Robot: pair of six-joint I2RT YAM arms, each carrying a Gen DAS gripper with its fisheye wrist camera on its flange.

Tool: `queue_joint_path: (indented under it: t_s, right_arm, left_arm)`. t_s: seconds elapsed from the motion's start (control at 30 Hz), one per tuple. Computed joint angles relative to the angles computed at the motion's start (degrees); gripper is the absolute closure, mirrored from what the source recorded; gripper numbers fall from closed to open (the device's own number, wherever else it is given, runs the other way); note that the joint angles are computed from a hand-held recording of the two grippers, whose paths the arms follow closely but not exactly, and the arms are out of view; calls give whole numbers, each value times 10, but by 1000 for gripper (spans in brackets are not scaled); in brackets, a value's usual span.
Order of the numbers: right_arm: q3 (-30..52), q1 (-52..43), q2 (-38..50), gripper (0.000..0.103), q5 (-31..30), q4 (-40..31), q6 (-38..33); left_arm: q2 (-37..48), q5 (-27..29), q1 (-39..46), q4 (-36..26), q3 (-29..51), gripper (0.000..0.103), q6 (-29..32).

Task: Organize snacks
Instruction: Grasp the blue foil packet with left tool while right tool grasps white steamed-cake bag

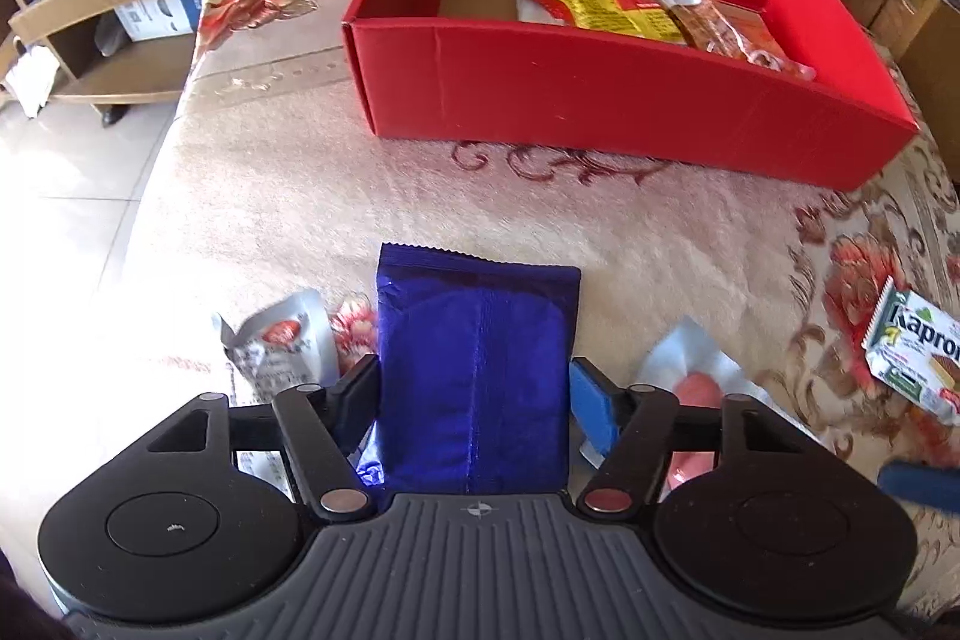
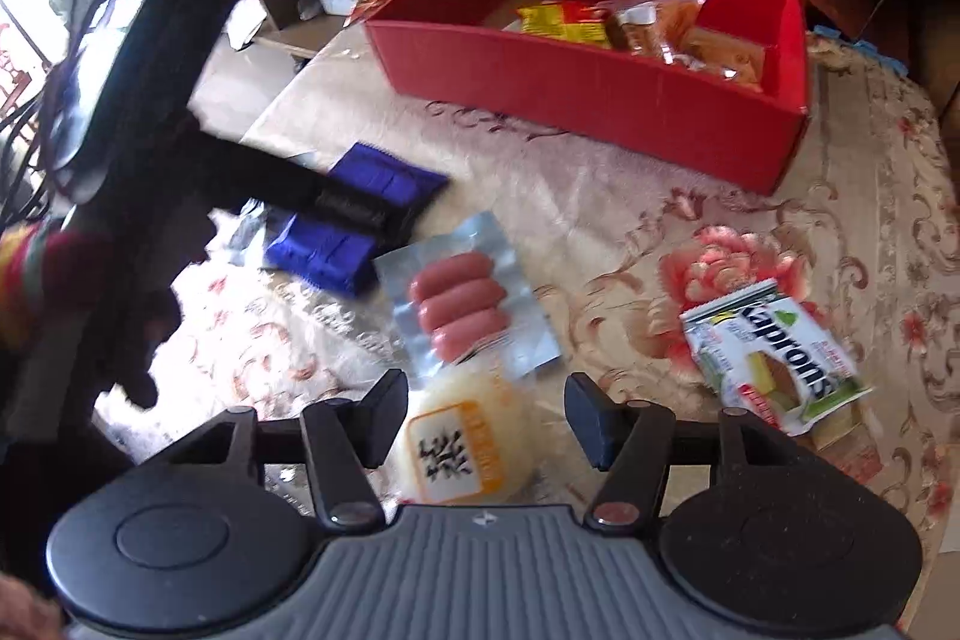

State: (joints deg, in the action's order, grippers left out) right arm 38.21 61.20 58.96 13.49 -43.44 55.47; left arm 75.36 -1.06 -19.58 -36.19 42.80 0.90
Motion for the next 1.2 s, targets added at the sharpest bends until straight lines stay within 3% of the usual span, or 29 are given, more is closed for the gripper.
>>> queue_joint_path:
  t_s: [0.2, 0.5, 0.77, 0.97, 1.03, 1.07, 1.2]
  right_arm:
    - [-19, -24, -12, 47, -29, 6, -22]
    - [-27, -31, 18, 40, -58, 39, -49]
    - [-28, -27, 54, 35, -65, 42, -58]
    - [-50, -19, 57, 23, -64, 70, -32]
    - [-66, -27, 46, 0, -82, 95, -32]
    - [-80, -35, 38, 0, -97, 117, -34]
    - [-85, -3, 35, 0, -57, 124, 4]
  left_arm:
    - [-41, 6, -9, -19, -19, 36, -6]
    - [-52, 24, 3, -29, -29, 35, 1]
    - [-42, 14, -16, -17, -33, 18, 8]
    - [-45, -2, -37, -5, -48, 12, 10]
    - [-46, 0, -34, -7, -49, 12, 12]
    - [-47, 3, -32, -8, -48, 11, 12]
    - [-50, 3, -31, -11, -50, 13, 16]
